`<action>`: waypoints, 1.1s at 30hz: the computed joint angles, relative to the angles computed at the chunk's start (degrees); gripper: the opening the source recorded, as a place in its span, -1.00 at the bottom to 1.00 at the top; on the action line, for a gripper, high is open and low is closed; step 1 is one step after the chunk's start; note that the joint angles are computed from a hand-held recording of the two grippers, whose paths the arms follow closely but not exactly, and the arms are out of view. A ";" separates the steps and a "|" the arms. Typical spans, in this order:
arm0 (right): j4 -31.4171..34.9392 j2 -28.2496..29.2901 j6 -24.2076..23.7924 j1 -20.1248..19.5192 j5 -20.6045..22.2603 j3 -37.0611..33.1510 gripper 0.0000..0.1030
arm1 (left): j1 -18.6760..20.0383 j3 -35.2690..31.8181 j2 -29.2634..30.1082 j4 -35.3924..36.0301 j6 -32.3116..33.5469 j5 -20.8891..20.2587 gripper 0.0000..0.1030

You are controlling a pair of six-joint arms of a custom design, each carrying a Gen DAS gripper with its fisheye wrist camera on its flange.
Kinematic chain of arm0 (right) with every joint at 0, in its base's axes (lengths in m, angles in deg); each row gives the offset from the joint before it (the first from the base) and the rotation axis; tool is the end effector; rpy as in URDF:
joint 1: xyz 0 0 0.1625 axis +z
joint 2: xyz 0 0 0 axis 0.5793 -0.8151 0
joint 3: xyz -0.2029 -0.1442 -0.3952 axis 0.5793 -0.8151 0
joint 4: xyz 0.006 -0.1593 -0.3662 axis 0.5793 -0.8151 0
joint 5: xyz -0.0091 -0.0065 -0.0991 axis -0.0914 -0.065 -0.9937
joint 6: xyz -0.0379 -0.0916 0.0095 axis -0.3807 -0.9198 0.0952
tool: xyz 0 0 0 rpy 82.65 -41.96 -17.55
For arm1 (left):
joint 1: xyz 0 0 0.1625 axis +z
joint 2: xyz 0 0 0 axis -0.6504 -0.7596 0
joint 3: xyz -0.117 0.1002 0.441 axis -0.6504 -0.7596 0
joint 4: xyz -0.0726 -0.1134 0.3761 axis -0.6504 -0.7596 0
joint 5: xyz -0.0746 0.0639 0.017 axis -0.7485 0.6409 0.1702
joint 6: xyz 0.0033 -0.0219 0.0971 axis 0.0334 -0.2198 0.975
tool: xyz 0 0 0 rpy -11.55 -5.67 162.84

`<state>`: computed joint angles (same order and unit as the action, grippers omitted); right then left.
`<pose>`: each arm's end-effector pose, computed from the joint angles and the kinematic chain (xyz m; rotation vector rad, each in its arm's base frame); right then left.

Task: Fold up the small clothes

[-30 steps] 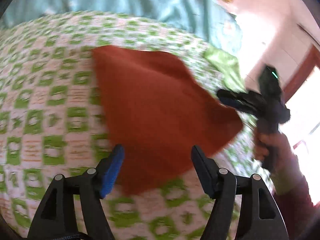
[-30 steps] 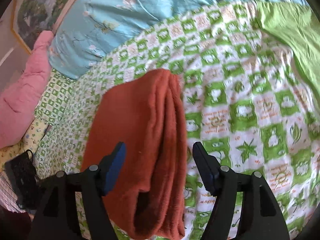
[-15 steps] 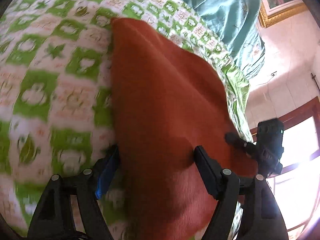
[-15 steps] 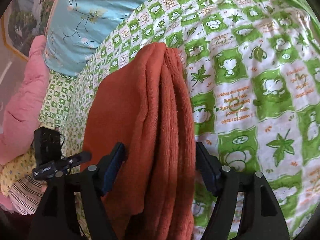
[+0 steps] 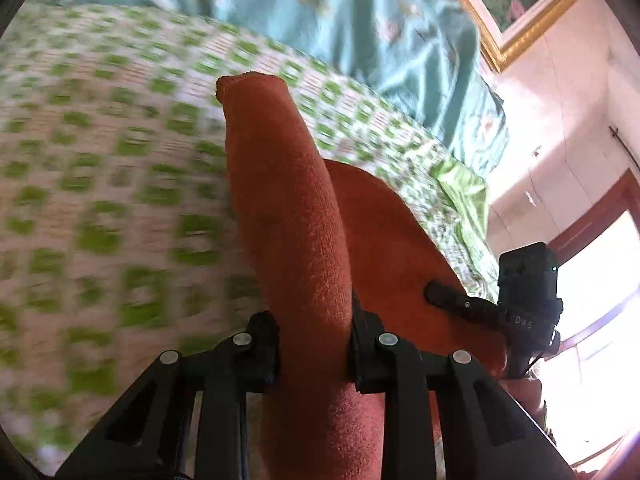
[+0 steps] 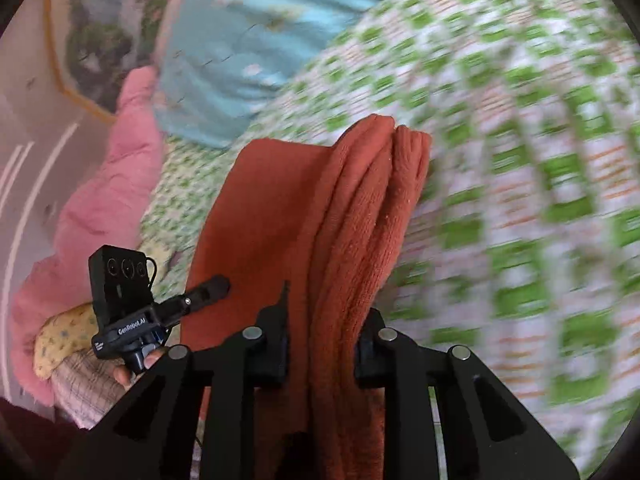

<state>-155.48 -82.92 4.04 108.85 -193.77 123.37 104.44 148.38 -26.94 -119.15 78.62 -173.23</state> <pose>0.3391 -0.1676 0.0182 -0.2143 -2.7389 1.3796 -0.0501 -0.3986 0.3595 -1.0172 -2.9201 0.1963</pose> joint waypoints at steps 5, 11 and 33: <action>-2.32 5.49 -5.29 -3.72 8.04 -6.11 -0.55 | 5.54 -3.19 -2.26 3.60 3.84 3.21 -0.50; 6.59 6.39 -1.94 -4.64 7.18 -8.24 -0.52 | 11.91 -5.63 1.03 6.21 8.24 2.18 -0.17; 24.61 2.46 6.06 -0.82 -1.32 -9.74 -0.23 | 10.91 -23.68 24.79 -6.48 2.27 6.08 -0.90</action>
<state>-130.87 -80.45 10.10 108.04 -195.08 113.62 115.35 124.70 -2.15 -125.63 80.89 -167.15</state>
